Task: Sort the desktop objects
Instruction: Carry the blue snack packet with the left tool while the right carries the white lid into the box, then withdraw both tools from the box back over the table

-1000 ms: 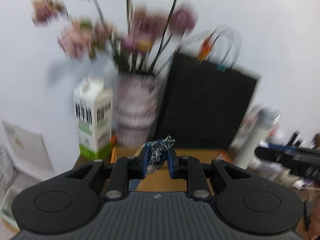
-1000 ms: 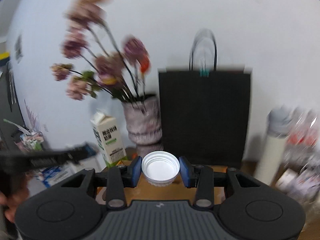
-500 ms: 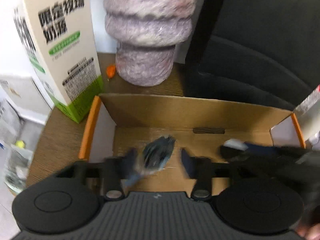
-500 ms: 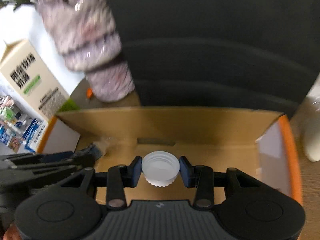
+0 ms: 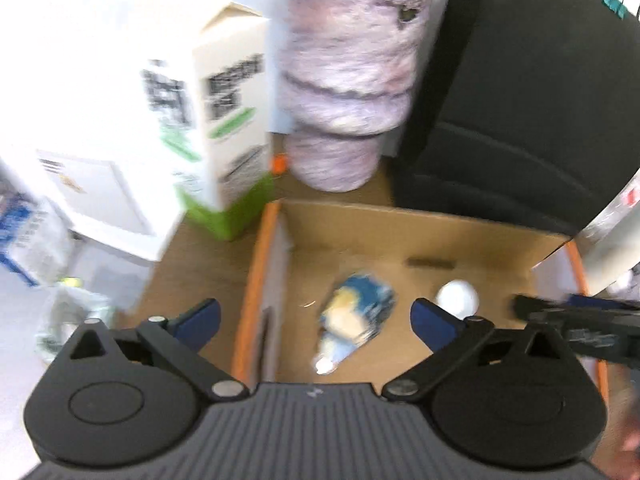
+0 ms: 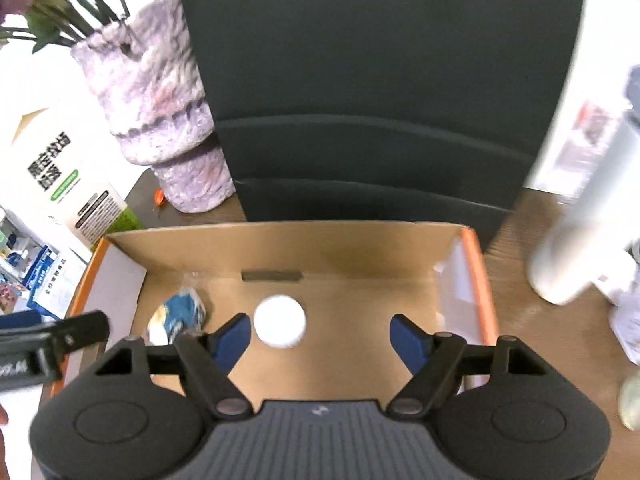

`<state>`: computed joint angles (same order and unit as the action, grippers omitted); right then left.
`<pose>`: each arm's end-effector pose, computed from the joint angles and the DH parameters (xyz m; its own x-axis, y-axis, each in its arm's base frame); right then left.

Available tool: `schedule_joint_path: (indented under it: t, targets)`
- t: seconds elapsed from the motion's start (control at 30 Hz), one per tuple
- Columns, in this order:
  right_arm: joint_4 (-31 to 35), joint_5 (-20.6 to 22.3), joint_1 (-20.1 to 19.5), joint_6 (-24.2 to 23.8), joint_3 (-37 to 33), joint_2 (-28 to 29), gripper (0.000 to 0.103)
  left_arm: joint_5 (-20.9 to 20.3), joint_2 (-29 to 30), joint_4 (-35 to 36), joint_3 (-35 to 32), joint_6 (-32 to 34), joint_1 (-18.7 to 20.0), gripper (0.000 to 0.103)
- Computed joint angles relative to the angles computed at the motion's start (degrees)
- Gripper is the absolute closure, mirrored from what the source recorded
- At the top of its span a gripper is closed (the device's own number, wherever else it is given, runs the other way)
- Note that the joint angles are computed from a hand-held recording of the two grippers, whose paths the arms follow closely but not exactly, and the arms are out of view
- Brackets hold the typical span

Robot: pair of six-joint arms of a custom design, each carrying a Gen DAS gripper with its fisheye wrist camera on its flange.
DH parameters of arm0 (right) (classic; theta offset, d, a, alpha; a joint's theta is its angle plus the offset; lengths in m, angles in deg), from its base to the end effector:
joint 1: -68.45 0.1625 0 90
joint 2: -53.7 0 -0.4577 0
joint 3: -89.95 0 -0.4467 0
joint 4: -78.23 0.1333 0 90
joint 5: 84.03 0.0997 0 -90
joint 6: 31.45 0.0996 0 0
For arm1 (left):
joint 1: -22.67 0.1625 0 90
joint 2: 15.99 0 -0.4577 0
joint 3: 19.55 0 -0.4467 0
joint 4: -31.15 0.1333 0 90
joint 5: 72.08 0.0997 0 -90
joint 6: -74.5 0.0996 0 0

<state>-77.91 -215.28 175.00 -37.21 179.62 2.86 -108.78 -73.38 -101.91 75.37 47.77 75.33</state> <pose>0.2813 -0.7092 0.2165 -0.7774 -0.0100 0.6289 -0.3328 0.8550 -0.3977 -0.2587 -0.6905 0.2263 -0.7378 -0.0871 -0.6694 0.3044 0.8422 -0.4450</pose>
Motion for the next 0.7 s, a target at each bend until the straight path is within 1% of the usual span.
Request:
schedule_joint_path:
  t: [0.07,0.13,0.17,0.2,0.27,0.37,0.43,0.5,0.57,0.6,0.63,0.67,0.7]
  targets:
    - [-0.7,-1.3,0.8,-0.2,2.7,-2.5,0.025,0.2,-1.9,3.2,1.5,-2.6,-1.0,0.000]
    - [-2.1,-2.4,1.8,0.0,6.0,-5.3,0.022,0.4,-4.1,2.7,4.3,-2.9,-2.4,0.000]
    - [-2.9,-2.2,1.9,-0.2,7.5,-6.7,0.021,1.4,-5.7,1.8,6.6,-3.6,-3.6,0.000]
    - [-4.2,-1.8,2.1,-0.2,9.5,-8.1,0.019,2.3,-6.8,0.0,8.6,-4.1,-4.4,0.000]
    - [-8.6,-1.3,2.5,-1.0,13.9,-10.2,0.019,6.1,-8.9,-5.8,14.6,-4.0,-6.8,0.000]
    - [-17.3,-0.5,3.0,-4.3,20.4,-12.2,0.019,12.1,-9.9,-16.6,22.6,0.7,-10.0,0.000]
    - [-23.3,0.4,3.4,-5.9,25.0,-13.9,0.019,14.7,-11.1,-18.6,26.4,0.3,-11.8,0.000]
    - [-28.5,1.6,3.6,-6.8,29.1,-15.0,0.019,14.7,-12.7,-21.2,29.9,-0.6,-13.2,0.000]
    - [-35.3,2.3,3.9,-7.4,34.3,-16.2,0.019,13.6,-15.7,-23.4,34.5,-4.1,-15.3,0.000]
    - [-38.6,2.7,4.0,-7.5,36.6,-16.7,0.019,11.4,-18.0,-24.6,37.3,-5.2,-16.5,0.000]
    - [-43.0,4.0,3.9,-8.3,39.7,-17.3,0.018,8.8,-20.0,-28.3,40.4,-4.3,-17.7,0.000]
    - [-46.5,4.9,3.9,-8.9,42.2,-17.5,0.018,7.1,-21.2,-31.4,43.0,-3.8,-18.8,0.000]
    - [-50.0,4.9,4.0,-9.3,44.6,-17.5,0.018,6.2,-22.5,-32.1,45.6,-4.7,-20.3,0.000]
